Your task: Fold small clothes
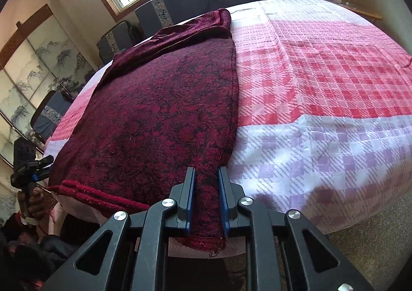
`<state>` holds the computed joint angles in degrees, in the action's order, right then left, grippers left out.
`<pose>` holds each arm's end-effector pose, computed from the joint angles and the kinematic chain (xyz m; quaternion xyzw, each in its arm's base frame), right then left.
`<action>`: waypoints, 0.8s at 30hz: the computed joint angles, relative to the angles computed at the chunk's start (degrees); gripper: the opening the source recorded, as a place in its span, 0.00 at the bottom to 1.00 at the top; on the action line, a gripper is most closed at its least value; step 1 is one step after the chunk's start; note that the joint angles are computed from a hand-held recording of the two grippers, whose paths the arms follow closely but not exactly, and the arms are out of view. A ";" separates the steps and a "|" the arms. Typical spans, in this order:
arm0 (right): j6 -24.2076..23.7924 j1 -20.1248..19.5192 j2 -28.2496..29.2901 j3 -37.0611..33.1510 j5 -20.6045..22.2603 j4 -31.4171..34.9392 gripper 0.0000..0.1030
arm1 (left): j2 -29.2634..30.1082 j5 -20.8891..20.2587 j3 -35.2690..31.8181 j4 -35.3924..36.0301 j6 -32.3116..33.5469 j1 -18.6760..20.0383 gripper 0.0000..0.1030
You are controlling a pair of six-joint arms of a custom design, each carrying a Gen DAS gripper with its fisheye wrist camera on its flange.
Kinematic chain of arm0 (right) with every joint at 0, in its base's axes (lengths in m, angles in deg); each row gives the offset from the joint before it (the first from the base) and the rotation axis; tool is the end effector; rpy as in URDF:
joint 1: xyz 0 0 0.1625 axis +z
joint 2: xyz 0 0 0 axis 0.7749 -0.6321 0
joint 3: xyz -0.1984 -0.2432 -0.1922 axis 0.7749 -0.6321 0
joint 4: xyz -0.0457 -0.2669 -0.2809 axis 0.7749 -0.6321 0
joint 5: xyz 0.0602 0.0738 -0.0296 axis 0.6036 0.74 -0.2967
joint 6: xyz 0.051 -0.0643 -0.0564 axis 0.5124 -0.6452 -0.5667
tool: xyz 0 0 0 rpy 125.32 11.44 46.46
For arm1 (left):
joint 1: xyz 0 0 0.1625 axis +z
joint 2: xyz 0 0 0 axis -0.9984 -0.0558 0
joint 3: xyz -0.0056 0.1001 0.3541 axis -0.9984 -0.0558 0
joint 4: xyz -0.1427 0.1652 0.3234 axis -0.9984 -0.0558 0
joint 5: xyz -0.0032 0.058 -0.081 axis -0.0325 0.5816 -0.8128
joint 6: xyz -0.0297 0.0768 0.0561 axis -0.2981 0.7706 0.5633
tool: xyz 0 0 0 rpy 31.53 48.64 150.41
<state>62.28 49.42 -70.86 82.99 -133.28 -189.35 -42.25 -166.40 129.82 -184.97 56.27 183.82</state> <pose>0.2218 -0.5465 0.0010 0.2553 -0.9568 0.1199 0.0706 0.1678 -0.2891 0.3282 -0.0424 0.9293 -0.3665 0.0173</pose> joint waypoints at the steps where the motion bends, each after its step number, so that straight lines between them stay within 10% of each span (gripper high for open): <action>1: 0.33 -0.46 -0.26 -0.16 0.86 0.88 0.17 | -0.14 -0.56 -0.04 0.26 -0.03 0.33 0.57; 5: 0.38 -1.64 -1.38 -1.71 2.57 6.31 0.19 | -0.71 -4.66 -1.09 2.85 -0.07 3.08 0.60; 12: 4.06 -6.88 -0.41 -8.00 18.21 22.17 0.44 | 2.00 -14.18 -3.44 7.57 4.48 4.87 0.78; 24: 2.37 -8.81 -3.63 -2.82 20.61 19.27 0.46 | 1.89 -20.98 -5.36 10.51 5.15 9.71 0.79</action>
